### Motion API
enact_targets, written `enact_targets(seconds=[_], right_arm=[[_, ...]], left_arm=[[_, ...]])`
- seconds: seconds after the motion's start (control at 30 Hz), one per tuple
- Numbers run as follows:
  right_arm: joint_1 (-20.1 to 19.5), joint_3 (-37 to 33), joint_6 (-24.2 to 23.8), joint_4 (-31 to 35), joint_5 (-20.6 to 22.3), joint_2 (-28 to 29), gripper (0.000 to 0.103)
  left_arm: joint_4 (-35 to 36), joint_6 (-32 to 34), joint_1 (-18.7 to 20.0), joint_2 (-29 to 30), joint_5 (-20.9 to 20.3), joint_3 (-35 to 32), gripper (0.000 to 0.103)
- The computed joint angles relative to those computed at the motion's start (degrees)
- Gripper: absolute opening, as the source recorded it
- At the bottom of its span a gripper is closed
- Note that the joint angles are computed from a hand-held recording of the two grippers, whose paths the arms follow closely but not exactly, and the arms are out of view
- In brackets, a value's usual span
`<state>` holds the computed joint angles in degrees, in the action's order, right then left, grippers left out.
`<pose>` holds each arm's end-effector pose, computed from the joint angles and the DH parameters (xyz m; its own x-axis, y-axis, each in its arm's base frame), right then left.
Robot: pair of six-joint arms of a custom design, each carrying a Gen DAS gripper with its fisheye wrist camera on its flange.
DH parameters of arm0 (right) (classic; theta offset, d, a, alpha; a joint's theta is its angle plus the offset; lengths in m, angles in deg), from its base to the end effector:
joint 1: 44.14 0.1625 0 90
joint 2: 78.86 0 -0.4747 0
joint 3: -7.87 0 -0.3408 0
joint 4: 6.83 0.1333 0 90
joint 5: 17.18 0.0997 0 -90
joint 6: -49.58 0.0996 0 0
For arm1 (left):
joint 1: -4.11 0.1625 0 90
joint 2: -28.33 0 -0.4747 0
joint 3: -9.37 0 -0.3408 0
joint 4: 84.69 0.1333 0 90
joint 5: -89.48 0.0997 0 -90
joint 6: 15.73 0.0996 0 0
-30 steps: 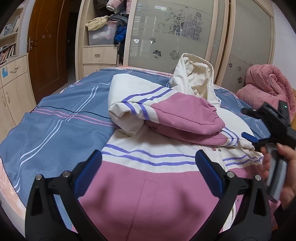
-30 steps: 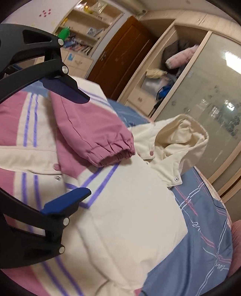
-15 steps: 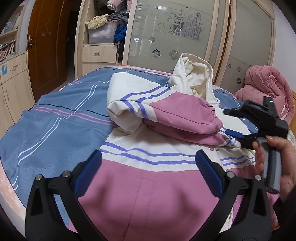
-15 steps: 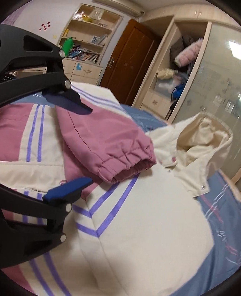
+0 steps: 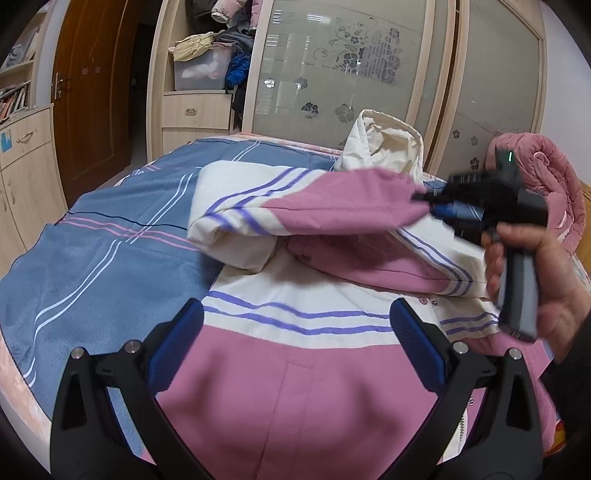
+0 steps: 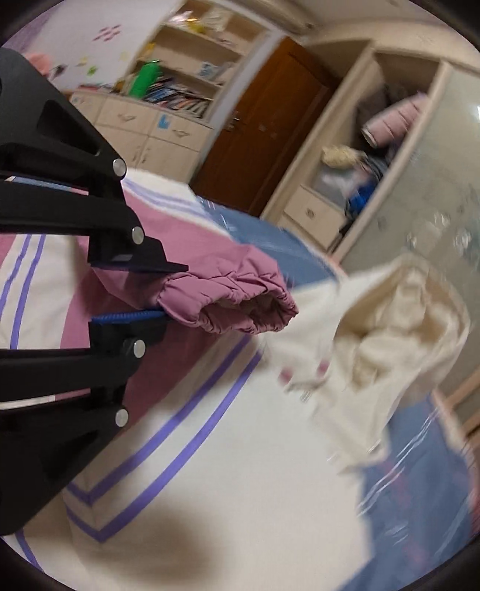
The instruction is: Fold large clothes
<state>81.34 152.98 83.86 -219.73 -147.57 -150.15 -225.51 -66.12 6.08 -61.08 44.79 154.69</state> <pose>0.2707 -0.2613 0.3105 -0.9614 0.2646 -0.0749 0.1953 0.4652 -0.8634 -0.2818 -0.2139 0.2763 -0.7421 0.4231 -0.5198 0.6646 0.5650 -0.4890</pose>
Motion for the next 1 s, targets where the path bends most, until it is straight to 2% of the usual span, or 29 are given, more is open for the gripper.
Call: enact_targets(seconds=[0.1,0.17,0.3,0.43,0.47,0.53,0.57,0.6,0.63,0.67,0.7,0.73,0.77,0.8,0.93,1.0], right_arm=[[3.68,-3.61,-3.67,3.07,-3.7,-2.13,0.017],[5.38,-4.65,-4.6,4.87,-5.5,-4.0,0.017],[7.27,-5.63,-3.84,10.74,-7.77,-7.4,0.017],[9.2,-6.02,-3.24,13.35,-9.82,-9.73,0.017],[9.8,-6.33,-3.05,14.21,-10.54,-10.27,0.017],[10.85,-7.0,-2.89,16.18,-11.47,-11.41,0.017],[11.54,-7.3,-2.77,16.84,-12.13,-11.72,0.017],[12.14,-7.54,-2.79,16.98,-12.57,-11.84,0.017],[12.74,-7.76,-3.11,16.82,-13.07,-12.01,0.017],[13.53,-8.06,-3.51,16.58,-14.07,-12.18,0.017],[14.12,-8.22,-3.66,16.45,-14.75,-12.5,0.017],[14.68,-8.37,-3.49,16.85,-15.47,-12.99,0.017],[15.13,-8.46,-3.15,17.49,-16.08,-13.4,0.017],[15.59,-8.45,-3.05,18.04,-16.89,-13.82,0.017],[17.17,-7.37,-2.18,19.62,-20.58,-15.91,0.016],[17.39,-5.92,-0.15,20.63,-21.73,-17.45,0.016]], left_arm=[[-0.68,0.67,0.1,0.93,-0.06,0.1,0.101],[-2.13,1.96,-0.19,1.98,1.3,0.52,0.101],[-8.85,10.96,1.36,9.48,8.26,0.52,0.101],[-12.36,15.3,3.73,14.85,13.95,-0.63,0.101],[-14.14,16.84,4.4,17.02,16.44,-0.98,0.097],[-17.79,20.01,5.58,19.61,18.01,-1.43,0.086],[-19.49,22.05,6.82,20.88,17.62,-2.11,0.075],[-21.97,24.32,8.19,21.78,16.2,-2.73,0.06],[-23.84,25.99,9.95,22.45,14.09,-3.69,0.053],[-24.48,27.1,11.86,22.87,11.76,-4.85,0.041],[-23.89,27.15,13.03,23.06,10.56,-5.7,0.025],[-23.95,27.76,15.02,23.34,8.0,-6.87,0.016],[-26.41,29.15,17.16,23.48,4.11,-7.7,0.012],[-28.84,30.38,17.93,23.63,2.36,-7.74,0.01],[-31.74,34.02,17.3,25.04,1.28,-8.14,0.009],[-33.19,35.12,16.8,26.52,0.6,-8.03,0.009]])
